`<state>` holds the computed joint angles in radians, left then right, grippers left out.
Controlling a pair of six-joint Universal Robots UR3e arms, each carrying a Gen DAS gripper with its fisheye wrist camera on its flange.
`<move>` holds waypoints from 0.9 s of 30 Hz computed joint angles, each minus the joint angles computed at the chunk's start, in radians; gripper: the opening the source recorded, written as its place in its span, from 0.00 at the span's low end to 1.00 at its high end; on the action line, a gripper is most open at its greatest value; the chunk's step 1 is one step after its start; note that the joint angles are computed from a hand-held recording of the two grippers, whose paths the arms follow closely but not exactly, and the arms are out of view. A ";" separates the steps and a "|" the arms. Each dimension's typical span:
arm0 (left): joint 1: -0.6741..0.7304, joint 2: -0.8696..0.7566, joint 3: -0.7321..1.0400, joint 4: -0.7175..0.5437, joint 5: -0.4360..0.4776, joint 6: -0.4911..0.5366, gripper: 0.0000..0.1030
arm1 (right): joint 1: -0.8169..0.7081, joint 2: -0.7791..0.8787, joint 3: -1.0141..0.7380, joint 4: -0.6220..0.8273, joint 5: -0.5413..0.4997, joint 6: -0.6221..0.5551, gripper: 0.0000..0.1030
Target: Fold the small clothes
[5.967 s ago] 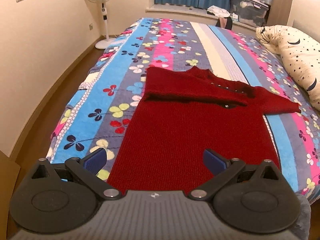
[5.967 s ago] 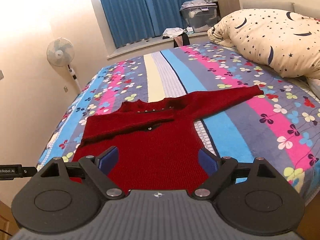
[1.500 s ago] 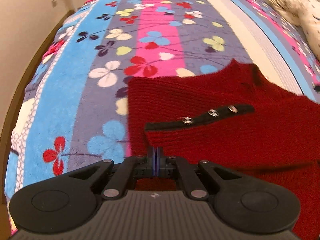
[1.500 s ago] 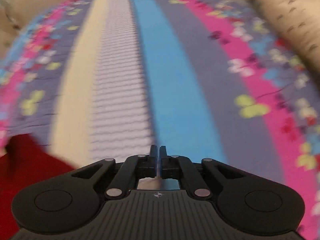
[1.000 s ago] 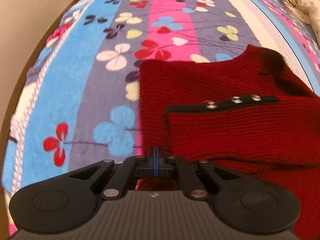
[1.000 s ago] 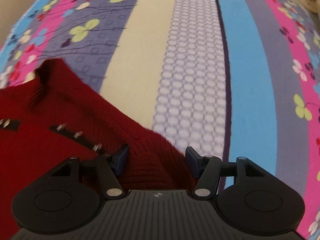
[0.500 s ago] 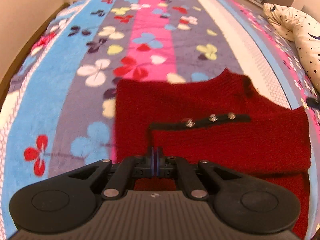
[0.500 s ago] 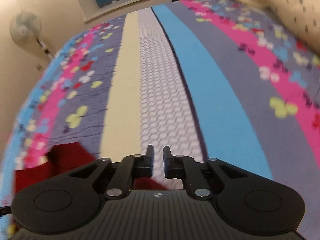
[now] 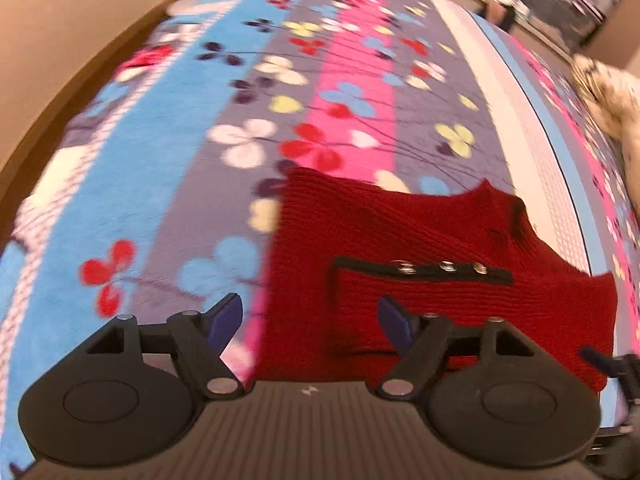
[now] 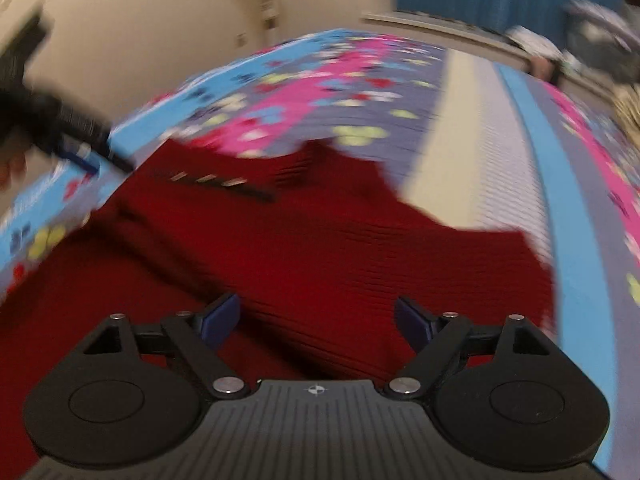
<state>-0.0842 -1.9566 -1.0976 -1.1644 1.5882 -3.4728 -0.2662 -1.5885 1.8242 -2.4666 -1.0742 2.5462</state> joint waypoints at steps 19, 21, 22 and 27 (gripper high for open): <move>0.022 0.174 -0.233 0.028 -0.026 -0.117 0.77 | -0.835 0.035 -0.056 0.033 -0.062 0.921 0.48; 0.007 0.149 -0.211 0.024 -0.024 -0.130 0.77 | -0.944 -0.064 0.100 -0.027 -0.008 0.896 0.57; 0.002 0.137 -0.197 0.021 -0.026 -0.136 0.77 | -0.960 -0.112 0.165 -0.084 0.000 0.887 0.58; -0.041 0.070 -0.107 0.005 -0.013 -0.127 0.77 | -0.921 -0.198 0.185 -0.043 0.264 0.654 0.56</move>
